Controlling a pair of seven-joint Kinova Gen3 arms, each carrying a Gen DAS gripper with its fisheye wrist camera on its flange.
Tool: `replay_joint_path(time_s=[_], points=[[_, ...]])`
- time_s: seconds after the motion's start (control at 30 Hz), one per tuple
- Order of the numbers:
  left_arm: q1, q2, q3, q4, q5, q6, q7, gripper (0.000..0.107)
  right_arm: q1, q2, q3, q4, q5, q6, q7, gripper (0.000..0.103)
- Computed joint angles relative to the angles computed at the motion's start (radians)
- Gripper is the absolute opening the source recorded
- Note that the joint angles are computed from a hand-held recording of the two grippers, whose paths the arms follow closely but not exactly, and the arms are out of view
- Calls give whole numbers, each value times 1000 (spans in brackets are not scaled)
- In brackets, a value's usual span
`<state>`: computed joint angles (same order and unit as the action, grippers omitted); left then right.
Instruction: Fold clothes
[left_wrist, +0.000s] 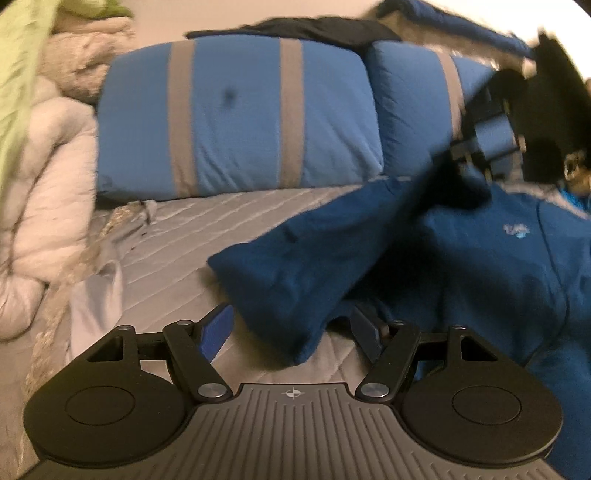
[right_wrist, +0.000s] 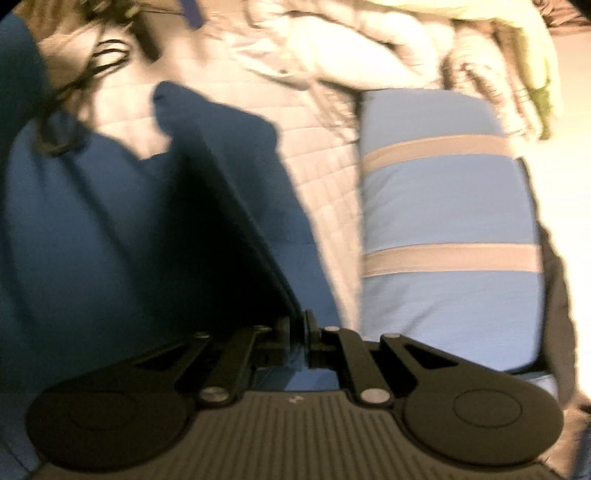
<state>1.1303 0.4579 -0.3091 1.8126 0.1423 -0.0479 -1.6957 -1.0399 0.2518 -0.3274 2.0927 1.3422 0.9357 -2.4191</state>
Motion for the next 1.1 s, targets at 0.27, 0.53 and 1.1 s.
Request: replay_joint_path(time_s=[0.27,0.53,1.1], points=[[9,127,-28,-204,-53,114,72,70,-77,52,20,-78,147,271,-51,5],[-79,200,78,-323,-88,202,186,70,-91,52,38,-114,263,480,-103,5],[43,193,-27,-288,-372,223,363,11,47,-212,-84,145,-171,280,-339,5]])
